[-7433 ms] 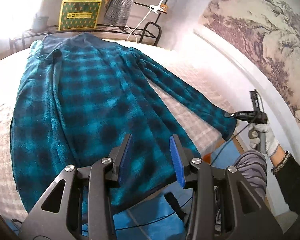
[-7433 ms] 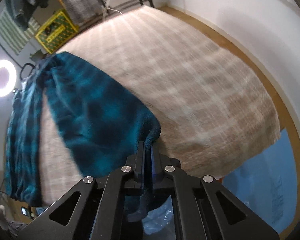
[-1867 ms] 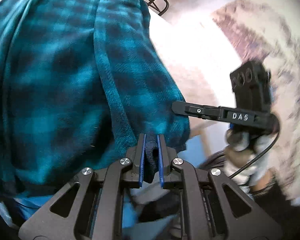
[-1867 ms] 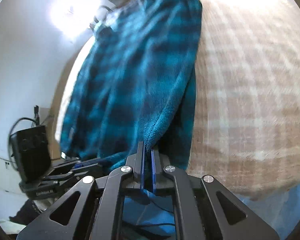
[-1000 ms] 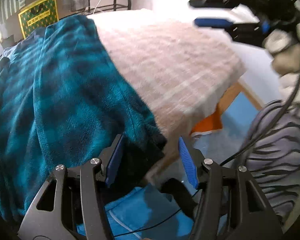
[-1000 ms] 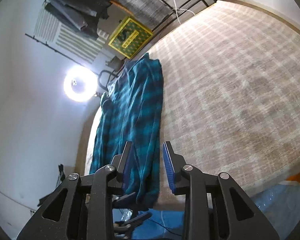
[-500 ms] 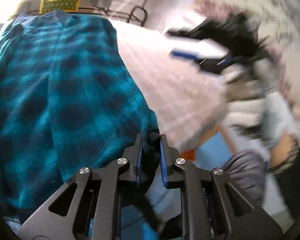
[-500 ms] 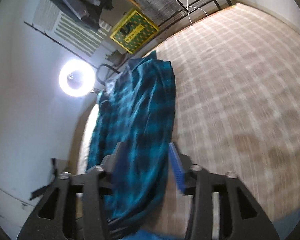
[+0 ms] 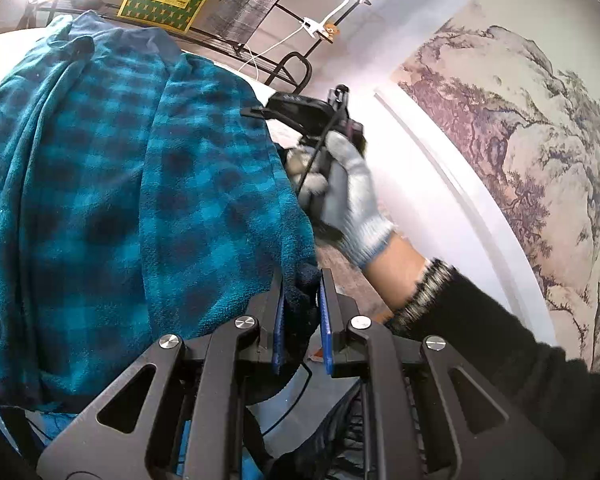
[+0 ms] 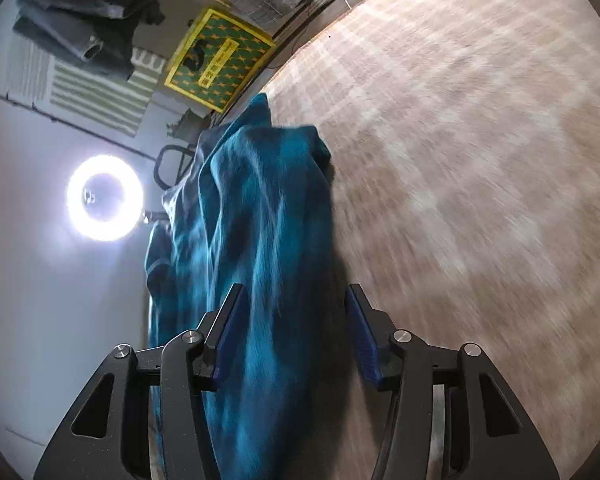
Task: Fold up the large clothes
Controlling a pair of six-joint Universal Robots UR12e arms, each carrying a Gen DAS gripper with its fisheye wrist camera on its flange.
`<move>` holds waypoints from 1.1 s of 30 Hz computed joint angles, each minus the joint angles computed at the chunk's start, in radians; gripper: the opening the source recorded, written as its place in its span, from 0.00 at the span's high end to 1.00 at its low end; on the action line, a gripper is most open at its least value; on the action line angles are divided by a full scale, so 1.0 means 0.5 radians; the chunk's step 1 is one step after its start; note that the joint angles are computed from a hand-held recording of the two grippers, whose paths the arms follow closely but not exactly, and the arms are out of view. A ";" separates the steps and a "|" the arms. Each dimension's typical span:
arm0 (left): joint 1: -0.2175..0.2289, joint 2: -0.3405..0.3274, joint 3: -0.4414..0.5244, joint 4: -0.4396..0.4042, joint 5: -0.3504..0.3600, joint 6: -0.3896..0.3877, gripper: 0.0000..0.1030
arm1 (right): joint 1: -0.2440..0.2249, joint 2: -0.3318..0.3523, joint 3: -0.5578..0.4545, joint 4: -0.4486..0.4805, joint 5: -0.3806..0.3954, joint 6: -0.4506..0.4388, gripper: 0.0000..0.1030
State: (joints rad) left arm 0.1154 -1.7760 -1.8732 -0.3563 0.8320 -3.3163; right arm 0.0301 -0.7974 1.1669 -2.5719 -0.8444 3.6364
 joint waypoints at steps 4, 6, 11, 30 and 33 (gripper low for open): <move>0.025 -0.019 -0.007 0.020 -0.047 -0.062 0.88 | 0.012 0.075 -0.135 0.098 0.055 0.040 0.95; 0.042 -0.025 -0.015 0.028 -0.073 -0.097 0.88 | 0.024 0.073 -0.157 0.108 0.003 0.046 0.97; 0.105 -0.025 -0.064 0.108 -0.162 -0.214 0.88 | 0.084 0.017 -0.223 0.180 -0.257 -0.102 0.98; 0.353 0.062 -0.339 0.292 -0.082 -0.574 0.88 | 0.577 0.324 -1.098 1.036 -1.210 -1.246 0.92; 0.368 0.058 -0.352 0.296 -0.087 -0.595 0.88 | 0.585 0.366 -1.197 1.238 -1.157 -1.323 0.87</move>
State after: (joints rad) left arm 0.2994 -1.7472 -2.0492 -0.2085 0.7886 -3.6139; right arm 0.3225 -0.6144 0.5682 -1.9527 -1.4228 2.9751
